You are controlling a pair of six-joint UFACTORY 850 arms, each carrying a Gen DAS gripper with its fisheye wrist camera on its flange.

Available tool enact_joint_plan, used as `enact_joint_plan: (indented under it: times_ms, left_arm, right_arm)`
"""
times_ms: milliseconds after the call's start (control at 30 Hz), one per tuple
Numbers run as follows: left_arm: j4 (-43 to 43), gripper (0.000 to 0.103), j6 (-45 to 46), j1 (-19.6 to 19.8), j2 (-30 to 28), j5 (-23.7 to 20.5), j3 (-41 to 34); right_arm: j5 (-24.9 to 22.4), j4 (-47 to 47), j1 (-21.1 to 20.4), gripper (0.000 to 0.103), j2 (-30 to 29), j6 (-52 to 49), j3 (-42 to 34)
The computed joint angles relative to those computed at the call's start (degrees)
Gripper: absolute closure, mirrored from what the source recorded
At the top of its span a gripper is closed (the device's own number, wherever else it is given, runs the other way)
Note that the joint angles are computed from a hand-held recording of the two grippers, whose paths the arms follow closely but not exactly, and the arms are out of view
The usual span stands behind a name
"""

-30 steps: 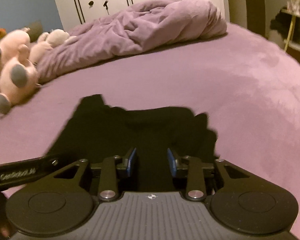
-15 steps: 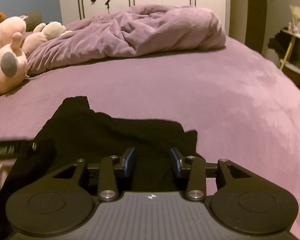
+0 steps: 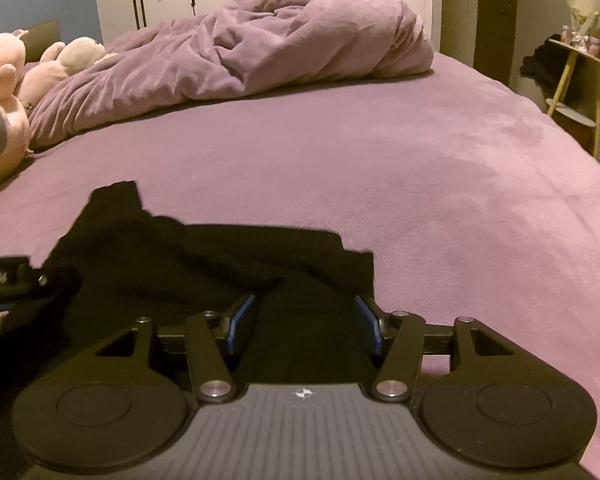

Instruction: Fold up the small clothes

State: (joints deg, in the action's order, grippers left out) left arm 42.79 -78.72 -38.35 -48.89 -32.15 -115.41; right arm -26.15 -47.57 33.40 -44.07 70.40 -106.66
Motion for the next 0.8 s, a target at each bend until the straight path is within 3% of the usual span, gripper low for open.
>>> enact_joint_plan:
  times_ms: [100, 233, 333, 433, 533, 667, 800]
  left_arm:
    - [7.8, 0.014, -10.1, -1.6, 8.7, 5.6, 14.2]
    - [7.8, 0.014, -15.0, -2.9, 12.6, 8.1, 21.4]
    - [12.5, 0.013, -18.4, -3.9, 12.7, 6.9, 22.7]
    - [6.0, 0.014, -10.7, -4.0, 13.0, 5.2, 21.8]
    - [0.1, 0.017, -4.9, -4.2, 13.9, 3.3, 22.1]
    - [-0.6, 0.017, -2.5, -5.7, 14.8, -0.4, 22.9]
    - [-2.3, 0.017, -2.6, -6.7, 18.2, 1.2, 26.1]
  right_arm:
    - [4.8, -11.1, 2.1, 0.038, 8.9, 13.3, 12.1]
    - [5.1, -13.9, 4.5, 0.038, 16.3, 20.4, 23.1]
    - [4.2, -5.9, 4.6, 0.039, 16.7, 15.0, 24.6]
    - [5.7, -4.7, 4.0, 0.038, 17.2, 14.0, 25.4]
    - [2.9, 1.8, 4.5, 0.038, 17.8, 7.5, 24.4]
    - [-1.7, 5.8, 6.0, 0.037, 17.8, 1.4, 24.2]
    - [-8.0, 16.1, 6.9, 0.034, 18.0, -6.0, 21.5]
